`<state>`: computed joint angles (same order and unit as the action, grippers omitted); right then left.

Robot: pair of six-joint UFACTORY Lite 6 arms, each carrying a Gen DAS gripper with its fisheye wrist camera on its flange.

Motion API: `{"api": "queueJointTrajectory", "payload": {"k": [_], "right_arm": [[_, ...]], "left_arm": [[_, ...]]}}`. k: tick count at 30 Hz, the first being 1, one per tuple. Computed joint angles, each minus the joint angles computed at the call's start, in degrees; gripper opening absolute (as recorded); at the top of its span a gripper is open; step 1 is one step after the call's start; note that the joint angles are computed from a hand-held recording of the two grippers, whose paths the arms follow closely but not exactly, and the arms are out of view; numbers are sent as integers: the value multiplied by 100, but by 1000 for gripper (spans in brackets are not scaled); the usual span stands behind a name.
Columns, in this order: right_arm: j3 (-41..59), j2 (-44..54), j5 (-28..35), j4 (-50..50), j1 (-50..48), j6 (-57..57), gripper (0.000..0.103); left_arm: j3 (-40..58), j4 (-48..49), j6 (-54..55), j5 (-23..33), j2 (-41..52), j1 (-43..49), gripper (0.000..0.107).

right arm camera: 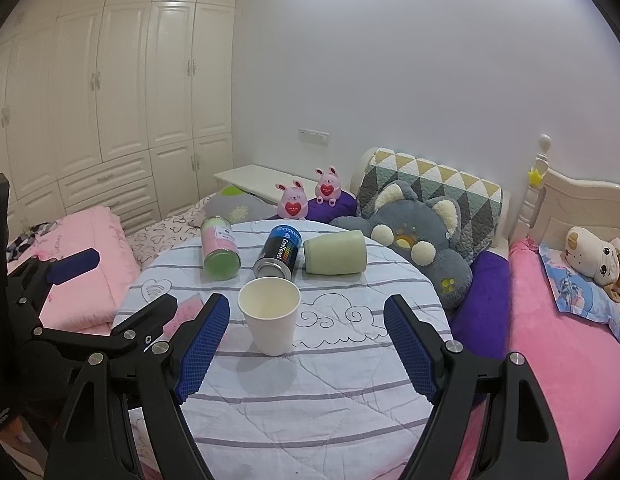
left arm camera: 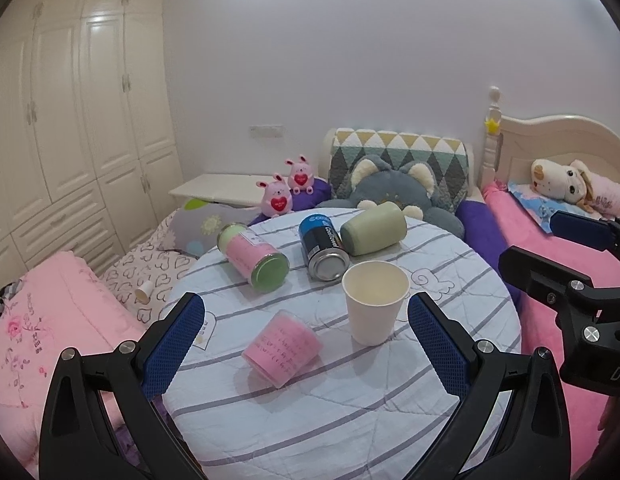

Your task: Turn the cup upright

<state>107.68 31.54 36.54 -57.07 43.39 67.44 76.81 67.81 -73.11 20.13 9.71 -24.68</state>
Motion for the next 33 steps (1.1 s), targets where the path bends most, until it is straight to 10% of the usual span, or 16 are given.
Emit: {"api": "queueJointTrajectory", "payload": {"k": [33], "right_arm": [[910,662,74,637,-119,-716,81]], "left_arm": [[338,-338,424,-63,352,179,103]]}}
